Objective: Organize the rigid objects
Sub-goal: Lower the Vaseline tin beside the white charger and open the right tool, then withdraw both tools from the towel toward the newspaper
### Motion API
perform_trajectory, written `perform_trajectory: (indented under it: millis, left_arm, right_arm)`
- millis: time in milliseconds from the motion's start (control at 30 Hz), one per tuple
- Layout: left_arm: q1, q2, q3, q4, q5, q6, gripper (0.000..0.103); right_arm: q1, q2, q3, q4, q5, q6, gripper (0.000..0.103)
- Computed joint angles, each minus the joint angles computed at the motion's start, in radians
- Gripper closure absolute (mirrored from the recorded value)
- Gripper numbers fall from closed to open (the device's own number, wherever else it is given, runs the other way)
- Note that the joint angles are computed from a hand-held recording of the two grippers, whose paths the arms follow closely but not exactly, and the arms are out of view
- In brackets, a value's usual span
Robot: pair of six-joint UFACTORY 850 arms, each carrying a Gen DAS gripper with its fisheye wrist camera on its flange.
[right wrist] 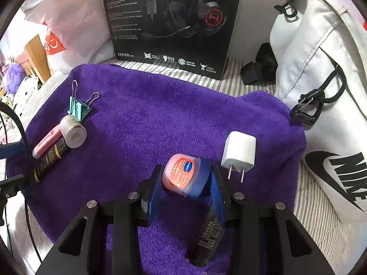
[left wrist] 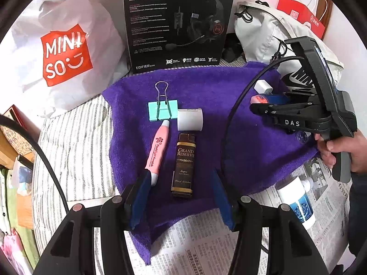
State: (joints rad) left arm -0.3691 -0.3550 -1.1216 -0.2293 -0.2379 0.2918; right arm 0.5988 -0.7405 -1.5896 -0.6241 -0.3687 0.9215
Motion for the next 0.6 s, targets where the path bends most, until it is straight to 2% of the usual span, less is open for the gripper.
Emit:
perform_trajectory:
  millis: [300,467,600]
  left_arm:
    - [0.012,0.032,0.033,-0.049,0.003,0.039,0.051]
    - [0.010,0.045,0.049,-0.006,0.003,-0.017,0.051]
    - [0.008,0.065,0.071,-0.015,0.011,-0.017,0.050]
  right_arm:
    - [-0.005,0.012,0.017,0.054,0.011,-0.063,0.063]
    - [0.006,0.037,0.047,0.040,-0.016,-0.055,0.054]
    - [0.021,0.074,0.096,-0.041,-0.018,0.030,0.051]
